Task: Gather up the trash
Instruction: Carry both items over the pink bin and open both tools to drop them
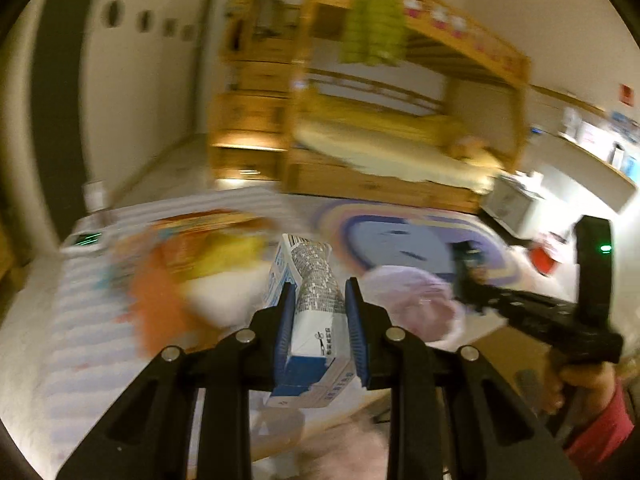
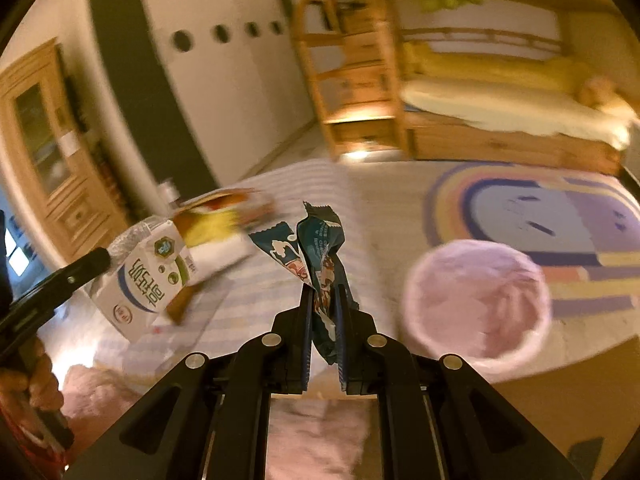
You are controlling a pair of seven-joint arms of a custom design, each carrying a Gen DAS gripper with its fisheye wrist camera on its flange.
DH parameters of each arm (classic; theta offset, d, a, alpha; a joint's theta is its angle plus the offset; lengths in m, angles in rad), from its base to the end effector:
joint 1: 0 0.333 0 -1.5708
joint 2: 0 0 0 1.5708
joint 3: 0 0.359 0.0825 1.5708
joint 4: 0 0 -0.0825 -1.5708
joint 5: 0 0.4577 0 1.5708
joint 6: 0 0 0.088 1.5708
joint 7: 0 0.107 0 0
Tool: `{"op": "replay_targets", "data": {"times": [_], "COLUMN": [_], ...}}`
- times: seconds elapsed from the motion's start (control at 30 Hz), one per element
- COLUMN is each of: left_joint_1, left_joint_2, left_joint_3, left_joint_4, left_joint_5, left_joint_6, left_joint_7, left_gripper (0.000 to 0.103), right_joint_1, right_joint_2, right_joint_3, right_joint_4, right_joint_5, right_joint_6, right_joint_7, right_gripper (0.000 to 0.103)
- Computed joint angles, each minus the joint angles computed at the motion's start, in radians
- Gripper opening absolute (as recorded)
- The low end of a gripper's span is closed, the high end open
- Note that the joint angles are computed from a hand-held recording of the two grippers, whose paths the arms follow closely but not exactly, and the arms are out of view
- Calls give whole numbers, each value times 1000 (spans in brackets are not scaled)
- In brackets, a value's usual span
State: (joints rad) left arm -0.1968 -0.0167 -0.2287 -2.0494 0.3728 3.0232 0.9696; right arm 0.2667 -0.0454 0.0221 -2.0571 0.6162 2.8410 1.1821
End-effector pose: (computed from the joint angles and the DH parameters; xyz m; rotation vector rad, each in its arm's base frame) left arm 0.5882 -0.2974 0.5731 -1.5538 1.8494 -1.1564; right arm 0.6312 0.1562 0.5586 -1.7363 1.4718 -0.3827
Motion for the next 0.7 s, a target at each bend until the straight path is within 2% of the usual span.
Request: {"op": "replay_targets", "data": {"times": [0.07,0.17,0.2,0.3,0.5,0.57,0.63,0.7], "left_joint_1": [-22,-22,-20,-18,-87,-106,-137,-166], "left_joint_2": [72,233,268,419,658,697,741,766], "left_joint_3": [-14,-88,-103,-160,-152,-142,-114,-81], "left_joint_4": [65,223,257,422,733,792,866,914], "left_joint_5": [-68,-248,-280,-369,-448,-474,-485,-499], "left_joint_6": [12,11,9,-50,-185,-220,-260,-283], "left_joint_7": [88,312,354,471,572,595,606,603], "left_gripper": [24,24,24,24,24,25,25,33], "right_joint_1": [-22,-58,-71,-109,-183,-203,-223,-236], "right_joint_2": [1,25,42,98,228,266,291,316], "right_joint_3": [-11,-24,-28,-31,-2,6,21,29], "right_joint_4": [-13,-11,-4,32,139,171,192,214], "right_joint_5": [-63,-165,-204,-239,-261,-273,-271,-281], "right_joint_6": [6,-1,-8,-32,-82,-92,-93,-95], "right_joint_7": [68,171,211,260,307,327,329,342], "right_gripper": [10,10,10,10,11,11,15,22]}}
